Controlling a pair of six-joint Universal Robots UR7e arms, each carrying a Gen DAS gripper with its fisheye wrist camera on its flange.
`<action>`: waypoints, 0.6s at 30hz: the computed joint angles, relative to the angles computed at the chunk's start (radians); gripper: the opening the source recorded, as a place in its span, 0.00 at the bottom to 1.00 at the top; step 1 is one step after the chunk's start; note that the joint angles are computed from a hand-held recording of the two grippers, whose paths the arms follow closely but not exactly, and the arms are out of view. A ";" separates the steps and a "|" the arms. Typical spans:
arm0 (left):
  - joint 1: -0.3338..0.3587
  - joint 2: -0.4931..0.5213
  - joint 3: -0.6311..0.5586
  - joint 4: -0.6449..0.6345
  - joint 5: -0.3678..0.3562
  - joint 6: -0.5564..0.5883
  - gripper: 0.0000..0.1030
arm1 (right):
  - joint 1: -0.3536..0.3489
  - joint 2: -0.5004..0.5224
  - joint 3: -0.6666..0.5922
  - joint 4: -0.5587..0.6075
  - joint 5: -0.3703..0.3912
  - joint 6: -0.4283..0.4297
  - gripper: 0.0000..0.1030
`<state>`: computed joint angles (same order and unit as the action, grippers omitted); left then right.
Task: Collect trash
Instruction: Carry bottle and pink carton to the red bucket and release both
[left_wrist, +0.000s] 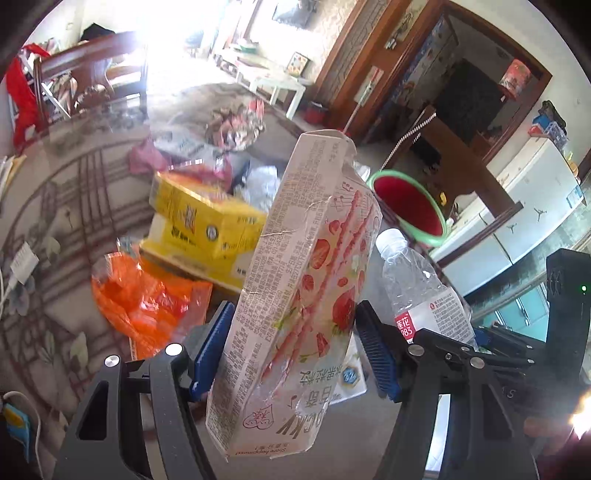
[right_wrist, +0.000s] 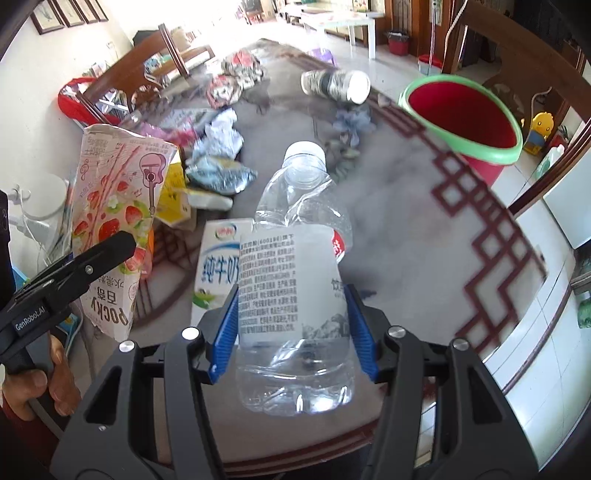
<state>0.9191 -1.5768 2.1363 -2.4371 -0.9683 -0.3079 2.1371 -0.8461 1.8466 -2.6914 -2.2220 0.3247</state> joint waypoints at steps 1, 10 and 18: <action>-0.010 0.006 -0.008 -0.003 0.014 -0.006 0.62 | 0.002 -0.002 -0.006 -0.007 -0.005 -0.008 0.51; -0.031 0.166 -0.137 -0.058 0.030 -0.012 0.63 | -0.049 -0.037 -0.048 -0.057 -0.001 -0.134 0.51; -0.032 0.379 -0.279 -0.098 0.009 -0.048 0.63 | -0.180 -0.075 -0.125 0.017 0.024 -0.222 0.51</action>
<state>0.8867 -1.1974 1.8575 -2.5354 -0.9588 -0.3561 1.9566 -0.9213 1.7216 -2.6744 -2.1982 0.1031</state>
